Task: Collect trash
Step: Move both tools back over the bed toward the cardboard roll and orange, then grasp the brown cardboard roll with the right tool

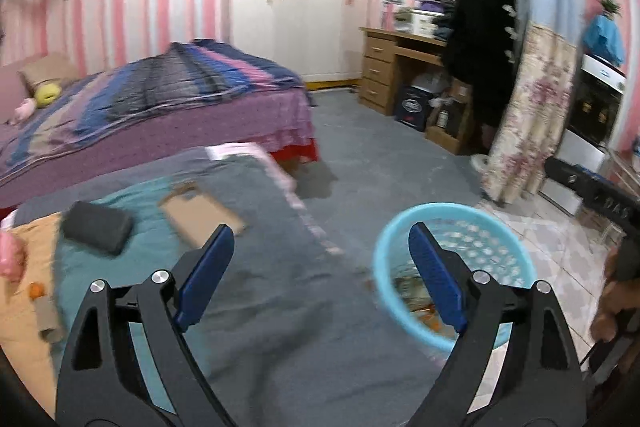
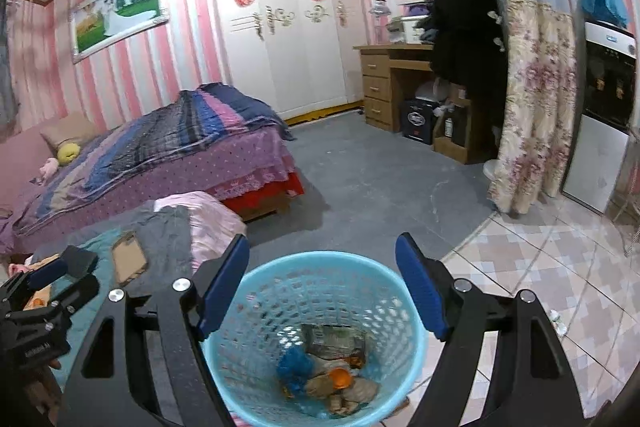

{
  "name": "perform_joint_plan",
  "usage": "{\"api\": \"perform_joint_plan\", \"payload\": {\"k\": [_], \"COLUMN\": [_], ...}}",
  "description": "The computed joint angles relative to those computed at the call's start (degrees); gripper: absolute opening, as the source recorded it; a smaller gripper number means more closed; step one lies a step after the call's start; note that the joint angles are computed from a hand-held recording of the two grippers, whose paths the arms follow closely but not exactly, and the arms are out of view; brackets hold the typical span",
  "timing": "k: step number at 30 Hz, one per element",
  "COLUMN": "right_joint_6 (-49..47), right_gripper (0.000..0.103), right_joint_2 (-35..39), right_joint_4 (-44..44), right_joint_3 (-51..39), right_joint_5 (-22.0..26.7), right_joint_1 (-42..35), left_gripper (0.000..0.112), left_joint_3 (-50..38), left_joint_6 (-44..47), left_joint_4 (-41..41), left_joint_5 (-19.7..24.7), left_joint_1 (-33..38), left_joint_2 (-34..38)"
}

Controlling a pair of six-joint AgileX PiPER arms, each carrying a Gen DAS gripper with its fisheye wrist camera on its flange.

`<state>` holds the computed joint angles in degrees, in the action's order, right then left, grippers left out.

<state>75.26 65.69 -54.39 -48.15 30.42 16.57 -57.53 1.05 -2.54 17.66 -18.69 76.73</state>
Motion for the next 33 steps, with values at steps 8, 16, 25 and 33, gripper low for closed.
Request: {"api": "perform_joint_plan", "payload": {"k": [8,16,25,33], "right_joint_6": [5.78,16.06,19.78,-16.15], "right_gripper": [0.075,0.078,0.082,0.082], "right_joint_2": [6.33,13.64,33.62,56.97], "right_joint_4": [-8.15,-15.42,-14.68,18.76], "right_joint_3": [-4.4,-8.97,-27.28,-59.14], "right_joint_5": [4.61,-4.57,-3.87,-1.02], "right_joint_1": [13.4,21.05,32.21,36.89], "left_gripper": [0.089,0.092,0.095,0.095], "left_joint_3": [6.11,3.49,-4.4,-10.79], "left_joint_6": [34.67,63.69,69.77,67.57], "left_joint_4": [-30.12,-55.75,-58.64,-55.39], "left_joint_5": [3.47,15.13,18.08,17.23], "left_joint_1": [25.61,55.85,71.07,74.41], "left_joint_2": [-8.24,-2.46,9.3,16.86]}}
